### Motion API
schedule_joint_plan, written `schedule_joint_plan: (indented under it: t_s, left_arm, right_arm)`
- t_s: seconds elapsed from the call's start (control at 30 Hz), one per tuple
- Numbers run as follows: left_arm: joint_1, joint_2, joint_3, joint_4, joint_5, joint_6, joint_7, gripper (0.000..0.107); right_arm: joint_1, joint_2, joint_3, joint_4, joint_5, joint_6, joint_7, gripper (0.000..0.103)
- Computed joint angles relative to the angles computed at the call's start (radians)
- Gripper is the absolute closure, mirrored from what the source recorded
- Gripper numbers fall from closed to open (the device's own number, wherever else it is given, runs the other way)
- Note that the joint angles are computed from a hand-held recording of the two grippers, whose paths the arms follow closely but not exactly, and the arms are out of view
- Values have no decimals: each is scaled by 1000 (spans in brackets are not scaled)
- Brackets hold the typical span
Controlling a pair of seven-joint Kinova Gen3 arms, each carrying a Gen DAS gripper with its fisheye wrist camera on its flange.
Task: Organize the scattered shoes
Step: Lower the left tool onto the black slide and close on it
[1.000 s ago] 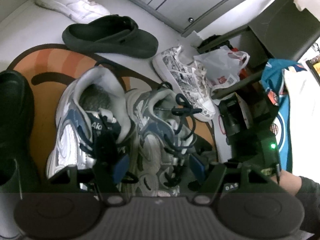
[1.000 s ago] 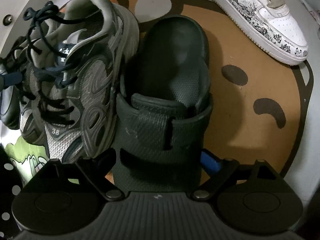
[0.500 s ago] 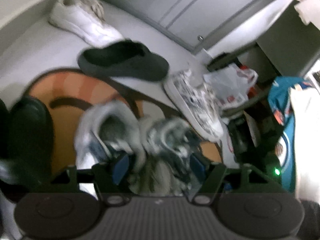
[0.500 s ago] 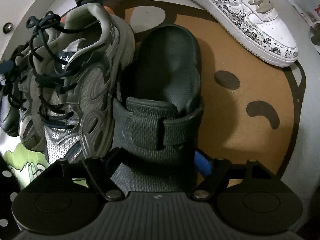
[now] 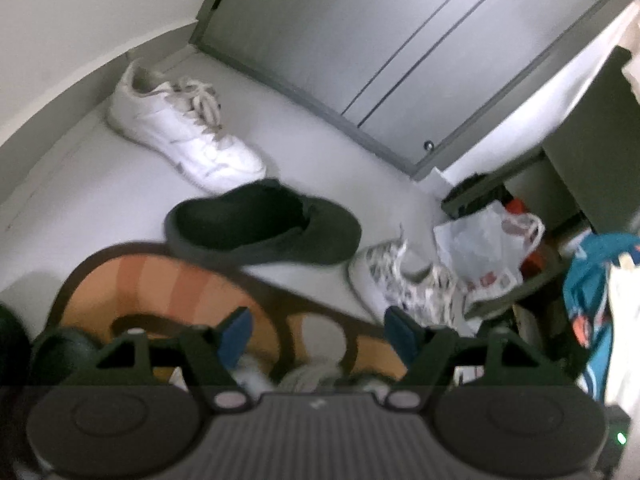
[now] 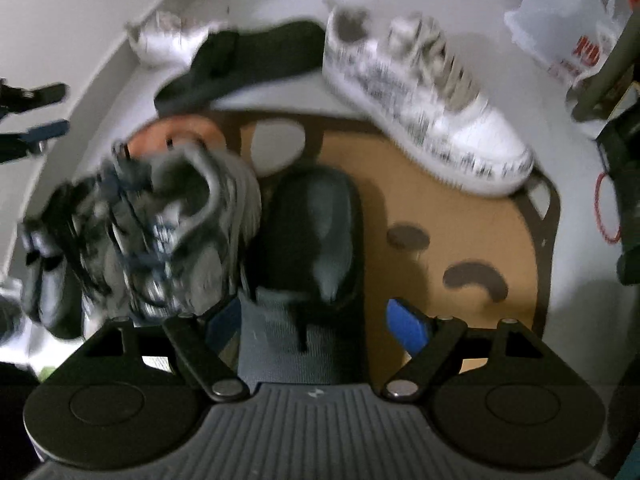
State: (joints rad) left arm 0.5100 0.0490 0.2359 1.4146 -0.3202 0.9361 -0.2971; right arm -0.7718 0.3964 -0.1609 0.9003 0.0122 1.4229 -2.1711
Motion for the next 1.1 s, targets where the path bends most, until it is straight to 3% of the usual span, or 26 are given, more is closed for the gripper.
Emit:
schedule_joint_plan:
  t_s: [0.23, 0.37, 0.53, 0.8, 1.1]
  left_arm:
    - [18, 147, -48, -142, 2, 54, -81, 32]
    - [79, 231, -91, -261, -62, 158, -98, 32]
    - [103, 299, -133, -342, -70, 199, -147, 32]
    - [72, 371, -174, -399, -3, 202, -183, 33]
    - [32, 410, -199, -396, 48, 148, -199, 33]
  right_arm:
    - [2, -2, 10, -14, 26, -57, -7, 19]
    - [12, 3, 14, -10, 24, -86, -17, 19]
    - [30, 15, 17, -5, 15, -106, -14, 19]
    - [52, 30, 21, 6, 11, -140, -14, 18]
    - [78, 54, 23, 25, -15, -148, -1, 18]
